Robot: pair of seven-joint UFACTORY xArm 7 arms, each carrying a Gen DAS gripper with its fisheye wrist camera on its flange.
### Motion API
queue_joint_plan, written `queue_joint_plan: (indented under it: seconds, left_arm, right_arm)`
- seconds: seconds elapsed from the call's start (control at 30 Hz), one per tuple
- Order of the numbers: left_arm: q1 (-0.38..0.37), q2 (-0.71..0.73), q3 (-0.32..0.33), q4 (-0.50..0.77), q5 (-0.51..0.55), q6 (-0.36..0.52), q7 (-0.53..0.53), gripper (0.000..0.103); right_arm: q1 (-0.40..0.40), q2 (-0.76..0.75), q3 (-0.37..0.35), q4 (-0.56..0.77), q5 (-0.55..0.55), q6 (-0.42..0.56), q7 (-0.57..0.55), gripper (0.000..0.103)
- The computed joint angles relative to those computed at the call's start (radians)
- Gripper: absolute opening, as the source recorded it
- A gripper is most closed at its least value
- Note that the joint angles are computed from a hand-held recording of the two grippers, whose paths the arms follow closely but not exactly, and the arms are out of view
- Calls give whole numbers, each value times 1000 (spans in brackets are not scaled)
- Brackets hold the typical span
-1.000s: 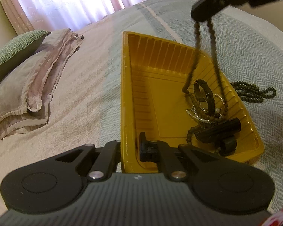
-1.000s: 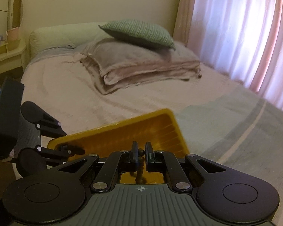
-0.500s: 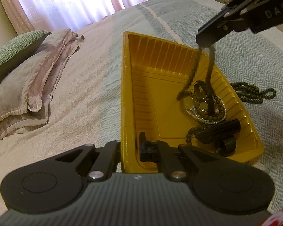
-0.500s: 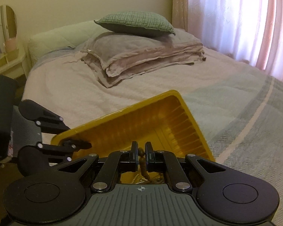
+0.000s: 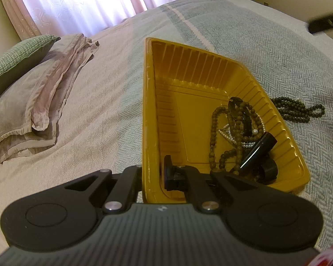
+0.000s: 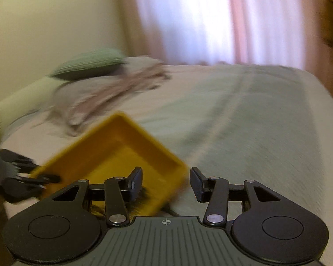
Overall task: Organize jewelry
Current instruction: 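Grasp the dark green bead strand with the right gripper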
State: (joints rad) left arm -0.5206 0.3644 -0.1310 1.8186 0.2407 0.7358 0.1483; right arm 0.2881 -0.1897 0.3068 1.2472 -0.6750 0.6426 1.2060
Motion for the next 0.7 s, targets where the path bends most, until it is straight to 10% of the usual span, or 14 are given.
queue_joint_plan:
  seconds: [0.7]
  left_arm:
    - [1, 0, 0, 1, -1, 0, 4, 4]
  right_arm:
    - [36, -5, 44, -196, -19, 119, -25, 29]
